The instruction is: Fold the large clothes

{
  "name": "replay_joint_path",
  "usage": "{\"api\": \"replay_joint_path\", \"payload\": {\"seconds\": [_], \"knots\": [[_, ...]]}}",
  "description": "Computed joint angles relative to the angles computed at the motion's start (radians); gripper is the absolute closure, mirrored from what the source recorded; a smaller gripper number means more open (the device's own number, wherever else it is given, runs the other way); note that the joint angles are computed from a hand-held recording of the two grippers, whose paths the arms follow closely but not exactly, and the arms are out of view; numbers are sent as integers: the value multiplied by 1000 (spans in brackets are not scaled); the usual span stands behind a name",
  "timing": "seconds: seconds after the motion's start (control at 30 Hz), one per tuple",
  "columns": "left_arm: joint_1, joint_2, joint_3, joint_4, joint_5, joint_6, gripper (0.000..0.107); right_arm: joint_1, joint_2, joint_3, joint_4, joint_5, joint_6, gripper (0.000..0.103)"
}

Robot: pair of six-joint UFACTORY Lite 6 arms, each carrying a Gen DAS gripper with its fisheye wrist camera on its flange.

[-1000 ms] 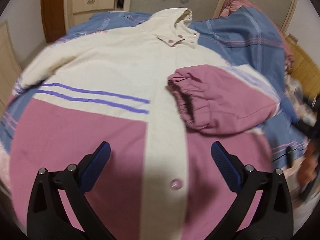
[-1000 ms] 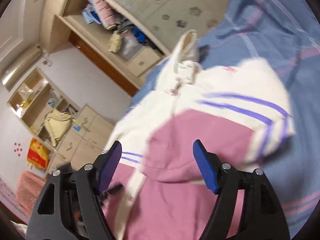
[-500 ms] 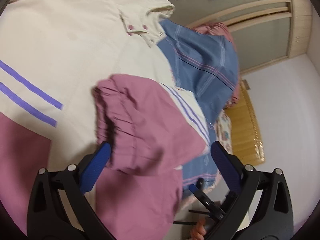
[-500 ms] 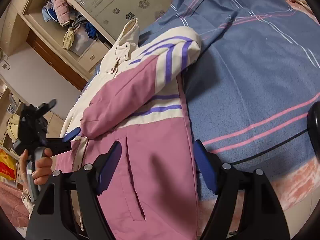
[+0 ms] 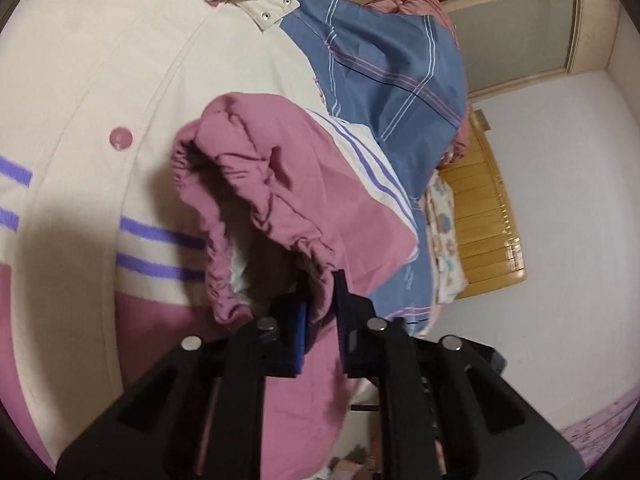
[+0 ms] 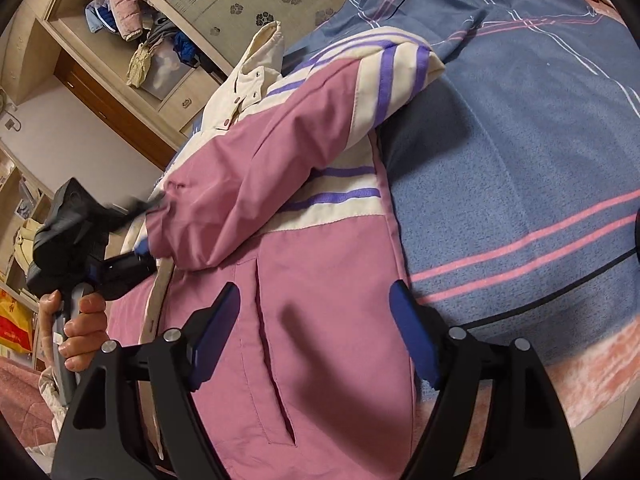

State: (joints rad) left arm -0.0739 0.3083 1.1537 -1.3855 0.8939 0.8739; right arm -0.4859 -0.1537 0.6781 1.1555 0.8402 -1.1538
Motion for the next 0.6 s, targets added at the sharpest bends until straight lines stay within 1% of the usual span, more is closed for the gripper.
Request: {"api": "replay_joint_path", "payload": {"seconds": [0.03, 0.17, 0.23, 0.3, 0.37, 0.47, 0.5, 0.53, 0.6], "knots": [[-1, -5, 10, 8, -22, 6, 95, -6, 2, 1, 2, 8, -1, 26], [12, -117, 47, 86, -234, 3, 96, -30, -7, -5, 21, 24, -25, 26], [44, -144, 83, 103, -281, -16, 96, -41, -15, -9, 40, 32, -43, 26], [49, -154, 143, 224, -373, -118, 96, -57, -15, -12, 75, 45, -70, 26], [50, -175, 165, 342, -449, -204, 96, -63, -9, -7, 101, 47, -80, 26], [98, -201, 161, 355, -465, -214, 96, -64, 12, 12, 128, 52, -79, 26], [121, -206, 158, 343, -460, -205, 96, -45, 12, 24, 135, 22, -63, 26], [152, -216, 151, 331, -447, -192, 96, -3, -4, 35, 133, -49, -43, 26], [210, -229, 147, 326, -419, -187, 95, 123, -39, 53, 115, -255, -26, 24]]}}
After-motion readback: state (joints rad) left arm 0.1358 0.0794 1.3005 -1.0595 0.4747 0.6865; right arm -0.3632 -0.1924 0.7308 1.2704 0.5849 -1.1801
